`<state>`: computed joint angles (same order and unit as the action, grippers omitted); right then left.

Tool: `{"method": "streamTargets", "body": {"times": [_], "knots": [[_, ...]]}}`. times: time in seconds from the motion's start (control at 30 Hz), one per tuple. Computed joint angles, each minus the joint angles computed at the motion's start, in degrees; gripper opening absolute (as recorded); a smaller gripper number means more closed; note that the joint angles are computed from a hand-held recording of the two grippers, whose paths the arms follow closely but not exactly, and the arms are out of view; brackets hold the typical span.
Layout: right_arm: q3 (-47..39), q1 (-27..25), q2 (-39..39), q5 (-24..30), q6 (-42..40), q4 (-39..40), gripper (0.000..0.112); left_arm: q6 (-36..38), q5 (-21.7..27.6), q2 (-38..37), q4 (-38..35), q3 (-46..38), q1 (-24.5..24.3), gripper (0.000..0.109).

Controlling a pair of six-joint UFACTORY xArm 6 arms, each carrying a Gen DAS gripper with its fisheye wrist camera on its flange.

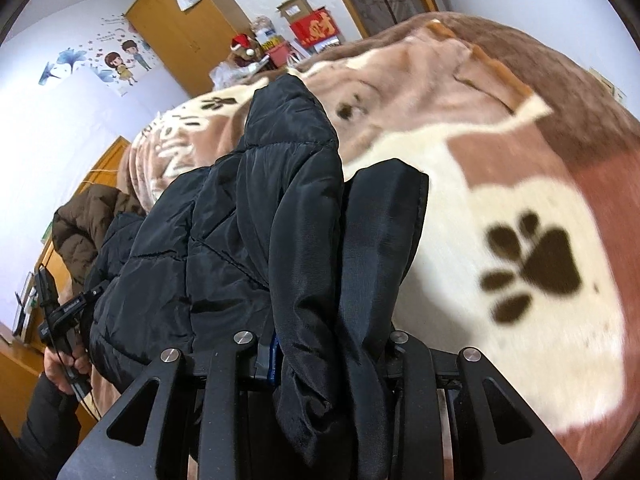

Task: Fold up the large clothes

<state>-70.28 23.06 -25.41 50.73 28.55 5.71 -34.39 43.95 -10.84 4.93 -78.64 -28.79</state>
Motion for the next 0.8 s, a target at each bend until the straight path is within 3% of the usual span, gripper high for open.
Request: {"method": "streamTargets", "body": {"times": [0.3,0.43,0.5,0.57,0.6,0.67,0.8], "knots": [[-10.8,-1.5,13.7,-3.2,-3.6,2.7,0.030,5.5,0.2,11.4,-1.9,-13.0,5.3,0.031],[-9.9,-2.2,16.3,-3.2,-3.6,3.2,0.032,6.4,-1.8,14.2,-3.3,-11.7,5.9,0.032],[-8.4,-3.1,17.7,-0.6,-2.6,3.7,0.041,6.4,-2.1,15.4,-4.1,-9.7,5.9,0.034],[-5.5,-4.0,17.6,-0.3,-1.2,5.2,0.057,3.7,-0.6,16.6,-2.0,-7.3,5.8,0.044],[-2.4,-4.4,16.1,-3.1,-1.1,7.1,0.062,3.0,-1.7,16.2,-2.3,-5.6,5.9,0.047],[-0.7,-4.6,14.8,-4.6,-1.2,8.3,0.063,0.2,-4.7,14.7,-1.9,-2.3,6.3,0.058],[-2.5,-4.7,13.4,-0.9,-1.0,6.2,0.065,1.3,-2.6,12.9,-3.6,-2.3,7.0,0.062]]}}
